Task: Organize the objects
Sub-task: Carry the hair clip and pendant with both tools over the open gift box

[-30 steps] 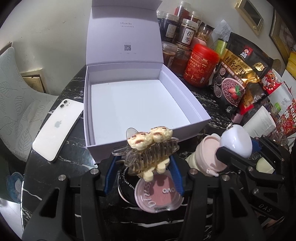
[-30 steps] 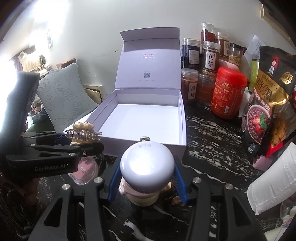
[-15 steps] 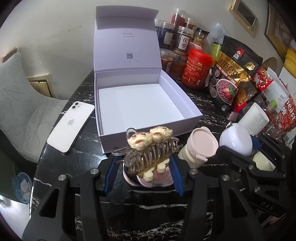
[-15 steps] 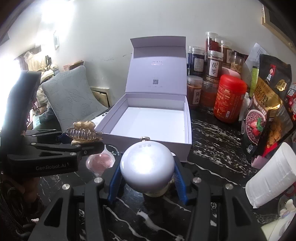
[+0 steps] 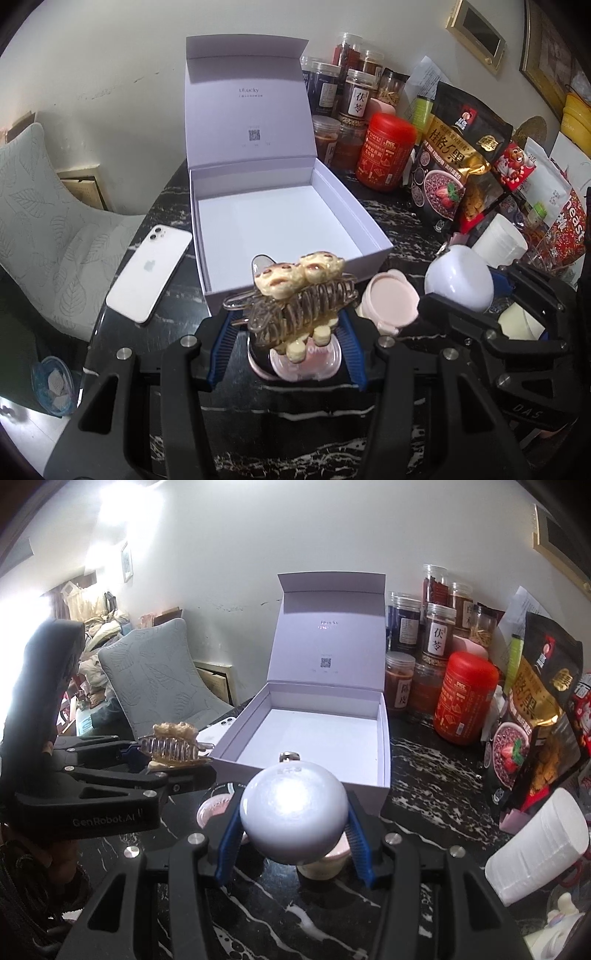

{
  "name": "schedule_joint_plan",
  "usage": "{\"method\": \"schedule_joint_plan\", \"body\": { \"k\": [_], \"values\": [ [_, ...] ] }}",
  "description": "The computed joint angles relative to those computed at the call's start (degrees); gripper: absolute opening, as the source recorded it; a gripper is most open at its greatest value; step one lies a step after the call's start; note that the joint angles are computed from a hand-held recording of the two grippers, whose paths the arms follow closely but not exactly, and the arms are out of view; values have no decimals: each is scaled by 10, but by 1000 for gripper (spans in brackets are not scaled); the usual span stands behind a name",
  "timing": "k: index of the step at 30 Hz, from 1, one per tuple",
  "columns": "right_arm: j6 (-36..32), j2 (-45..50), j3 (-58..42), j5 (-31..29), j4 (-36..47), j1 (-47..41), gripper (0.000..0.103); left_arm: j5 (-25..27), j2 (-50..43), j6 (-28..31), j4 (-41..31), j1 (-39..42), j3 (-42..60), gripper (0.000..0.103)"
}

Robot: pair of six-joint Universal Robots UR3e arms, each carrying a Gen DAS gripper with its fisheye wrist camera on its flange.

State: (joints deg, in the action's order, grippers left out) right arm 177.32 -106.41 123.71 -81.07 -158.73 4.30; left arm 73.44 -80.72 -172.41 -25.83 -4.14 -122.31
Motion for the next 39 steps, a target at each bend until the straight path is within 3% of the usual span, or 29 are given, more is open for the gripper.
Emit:
{"method": "schedule_joint_plan", "body": {
  "k": [20, 39],
  "values": [
    [-44, 188, -154, 39, 1, -49, 52, 28, -235, 6, -17, -25, 227, 49],
    [-62, 357, -355, 41, 77, -67, 52, 37, -438, 24, -138, -34, 489, 49]
  ]
}}
